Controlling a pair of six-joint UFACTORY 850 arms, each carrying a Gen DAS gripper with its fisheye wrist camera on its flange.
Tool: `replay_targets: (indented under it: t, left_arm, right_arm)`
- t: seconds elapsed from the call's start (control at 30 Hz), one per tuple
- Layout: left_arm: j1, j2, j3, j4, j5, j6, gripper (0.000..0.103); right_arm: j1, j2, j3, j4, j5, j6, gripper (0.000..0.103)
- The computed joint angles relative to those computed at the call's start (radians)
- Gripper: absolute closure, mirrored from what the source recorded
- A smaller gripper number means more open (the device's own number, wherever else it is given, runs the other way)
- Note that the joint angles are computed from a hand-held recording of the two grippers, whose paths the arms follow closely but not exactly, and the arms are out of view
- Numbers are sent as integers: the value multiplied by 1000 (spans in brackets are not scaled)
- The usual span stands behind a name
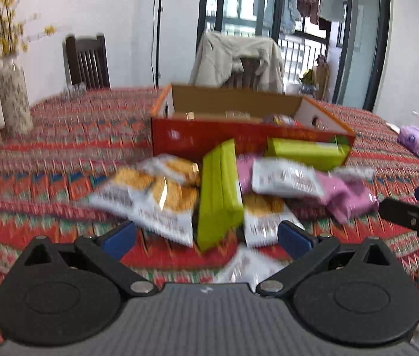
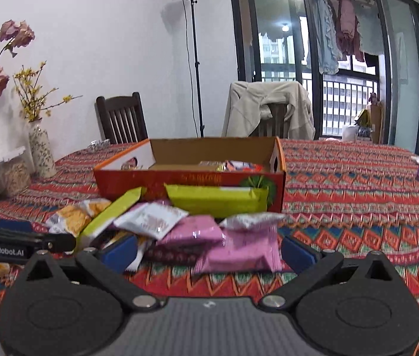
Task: Organize snacks
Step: 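Move both open tools back to the snack pile, then grasp a white printed packet with the left tool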
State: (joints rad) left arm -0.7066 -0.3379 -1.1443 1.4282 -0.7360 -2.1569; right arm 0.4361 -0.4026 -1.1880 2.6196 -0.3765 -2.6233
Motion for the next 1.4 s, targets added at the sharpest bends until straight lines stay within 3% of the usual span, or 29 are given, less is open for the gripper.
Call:
replay_targets:
  t: [0.23, 0.57, 0.83, 0.9, 0.93, 1.07, 1.4]
  left_arm:
    - [-10, -9, 11, -47, 45, 34, 0]
    - [-9, -73, -57, -116, 52, 156, 1]
    - [-35, -84, -64, -80, 11, 127, 23]
    - [-41, -82, -59, -58, 9, 113, 46]
    - [-44, -79, -56, -47, 7, 100, 52]
    - [-52, -73, -44, -17, -9, 47, 57]
    - [-67, -43, -14, 56, -65, -32, 58]
  right_arm:
    - [-22, 7, 23, -197, 5, 230, 0]
    - [-12, 5, 20, -180, 59, 214, 0]
    - [-12, -2, 15, -235, 73, 258, 0]
    - [-12, -5, 13, -247, 75, 272, 0]
    - [-13, -6, 12, -254, 75, 279, 0]
    - [-15, -6, 15, -268, 71, 291, 0]
    - [-16, -10, 10, -292, 79, 308, 0]
